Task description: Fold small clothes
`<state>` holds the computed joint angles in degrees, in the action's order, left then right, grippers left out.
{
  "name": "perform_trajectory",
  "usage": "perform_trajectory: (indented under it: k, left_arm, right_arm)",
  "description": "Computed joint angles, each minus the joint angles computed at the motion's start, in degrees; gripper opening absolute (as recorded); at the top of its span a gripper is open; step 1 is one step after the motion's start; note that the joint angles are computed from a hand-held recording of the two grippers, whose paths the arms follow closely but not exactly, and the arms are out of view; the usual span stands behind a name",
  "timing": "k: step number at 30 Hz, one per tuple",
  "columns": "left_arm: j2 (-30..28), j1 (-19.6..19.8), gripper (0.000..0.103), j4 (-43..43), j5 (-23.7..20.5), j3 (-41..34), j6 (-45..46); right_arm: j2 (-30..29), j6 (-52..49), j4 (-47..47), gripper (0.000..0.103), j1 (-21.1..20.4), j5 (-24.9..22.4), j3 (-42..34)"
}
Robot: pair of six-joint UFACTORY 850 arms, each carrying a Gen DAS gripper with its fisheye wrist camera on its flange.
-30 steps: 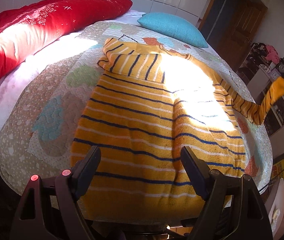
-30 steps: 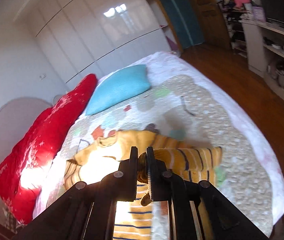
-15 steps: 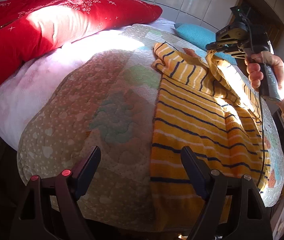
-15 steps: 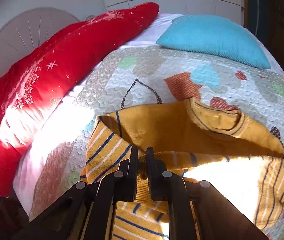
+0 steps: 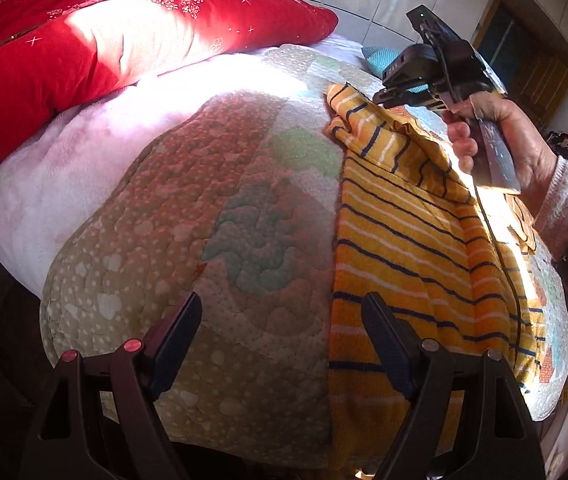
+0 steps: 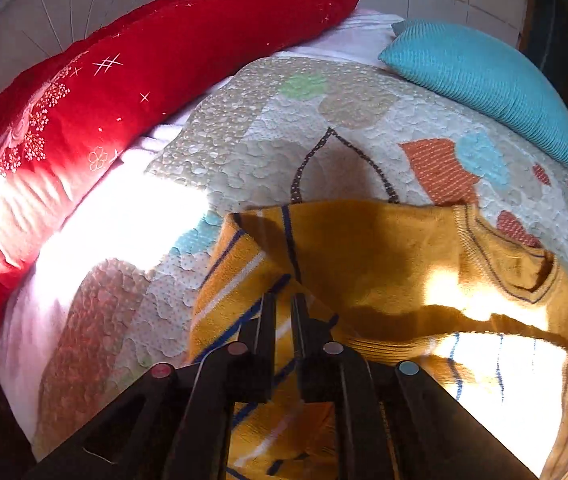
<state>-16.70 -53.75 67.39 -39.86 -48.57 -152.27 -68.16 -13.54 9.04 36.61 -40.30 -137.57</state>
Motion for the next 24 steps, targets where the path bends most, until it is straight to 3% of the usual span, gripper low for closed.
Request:
perform_trajectory:
  k: [2,5,7,8,9,14,16,18,21,24]
  left_arm:
    - [-0.04,0.31,0.081,1.0,0.66,0.15,-1.3]
    - [-0.3,0.8,0.081,3.04,2.5,0.19,-3.1]
    - [-0.6,0.64,0.081,2.96,2.57,-0.18,-2.83]
    - [-0.58,0.43,0.081,2.96,2.53,-0.16,-2.85]
    - [-0.43,0.26,0.081,3.04,2.46,-0.02,-3.12]
    - [0.62,0.18,0.081,3.03,1.84,1.71,-5.2]
    - [0.87,0.38,0.081,3.74,1.93,2.18,-6.46]
    - [0.95,0.36,0.081,4.25,1.81,2.27,-7.22]
    - [0.63,0.22,0.081,3.94,1.74,1.93,-6.4]
    - [0.39,0.16,0.081,3.21,1.69,1.65,-5.65]
  right_arm:
    - [4.63,2.38,-8.21,0.061,0.44,5.09,8.31]
    - [6.39,0.67,-8.71,0.06,-0.21,6.4,12.59]
    - [4.85,2.98,-9.93,0.012,-0.73,4.83,11.01]
    - [3.23,2.99,-8.16,0.004,-1.25,2.33,8.35]
    - [3.1,2.94,-5.36,0.004,-1.95,2.17,8.03]
    - [10.81,-1.14,3.85,0.004,-2.93,11.28,17.59]
    - [12.1,-2.55,6.41,0.004,-2.65,13.07,18.12]
    - [10.64,-5.07,10.23,0.004,-2.28,10.81,14.69]
    - [5.16,-2.18,8.0,0.004,-0.6,6.05,6.19]
    - [-2.84,-0.32,8.09,0.006,0.31,-1.97,-4.75]
